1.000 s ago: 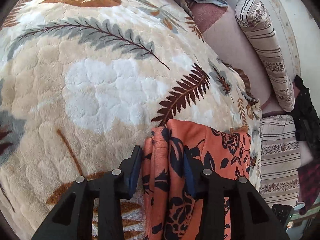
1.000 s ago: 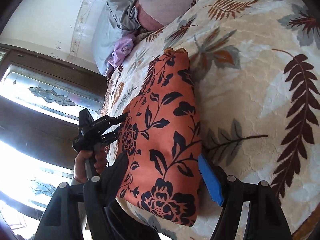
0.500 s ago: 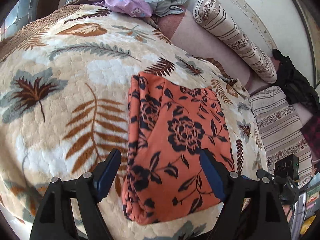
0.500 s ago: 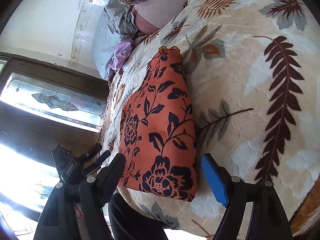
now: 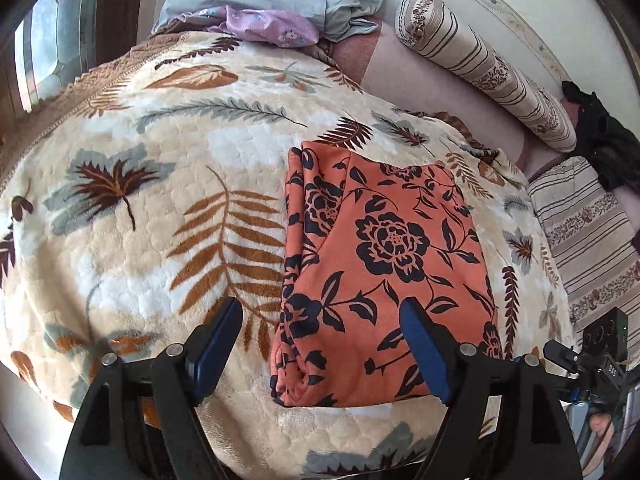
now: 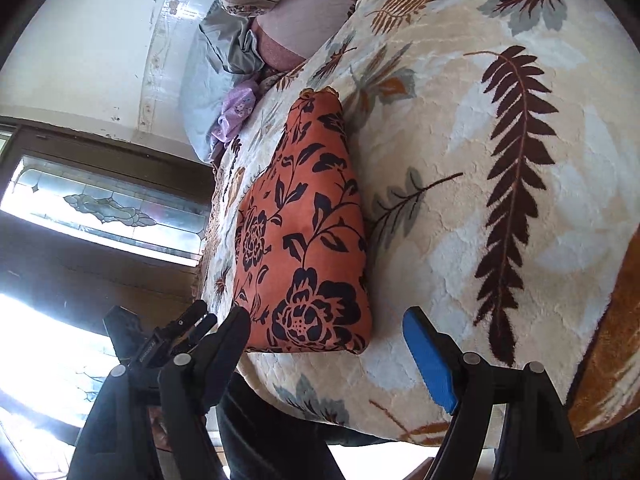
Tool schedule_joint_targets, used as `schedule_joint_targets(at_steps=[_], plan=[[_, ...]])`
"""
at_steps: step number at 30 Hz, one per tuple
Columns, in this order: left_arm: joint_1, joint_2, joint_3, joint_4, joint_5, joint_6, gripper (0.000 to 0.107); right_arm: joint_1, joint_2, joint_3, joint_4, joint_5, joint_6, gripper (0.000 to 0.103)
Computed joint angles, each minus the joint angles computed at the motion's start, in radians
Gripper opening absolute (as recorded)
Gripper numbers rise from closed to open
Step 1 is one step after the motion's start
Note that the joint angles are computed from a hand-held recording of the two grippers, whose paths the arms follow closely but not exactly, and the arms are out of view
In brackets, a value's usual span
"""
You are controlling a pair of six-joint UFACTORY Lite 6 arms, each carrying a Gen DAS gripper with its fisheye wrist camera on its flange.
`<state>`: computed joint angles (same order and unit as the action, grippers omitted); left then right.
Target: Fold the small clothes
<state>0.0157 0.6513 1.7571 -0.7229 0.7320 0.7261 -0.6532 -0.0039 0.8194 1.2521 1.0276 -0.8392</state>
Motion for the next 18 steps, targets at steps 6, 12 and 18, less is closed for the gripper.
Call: schedule_joint_targets(at_steps=[6,12,18], plan=[[-0.027,-0.027,-0.022,0.048,-0.044,-0.005,0.081,0.033,-0.014,0.014,-0.013,-0.019,0.023,0.081],[-0.030,-0.022,-0.013,0.062,-0.051,-0.020,0.081,0.054,-0.005,0.020,-0.024,-0.032,0.036,0.081],[-0.032,-0.009,0.000,0.080,-0.054,-0.027,0.081,0.071,0.013,0.036,-0.026,-0.046,0.045,0.081]])
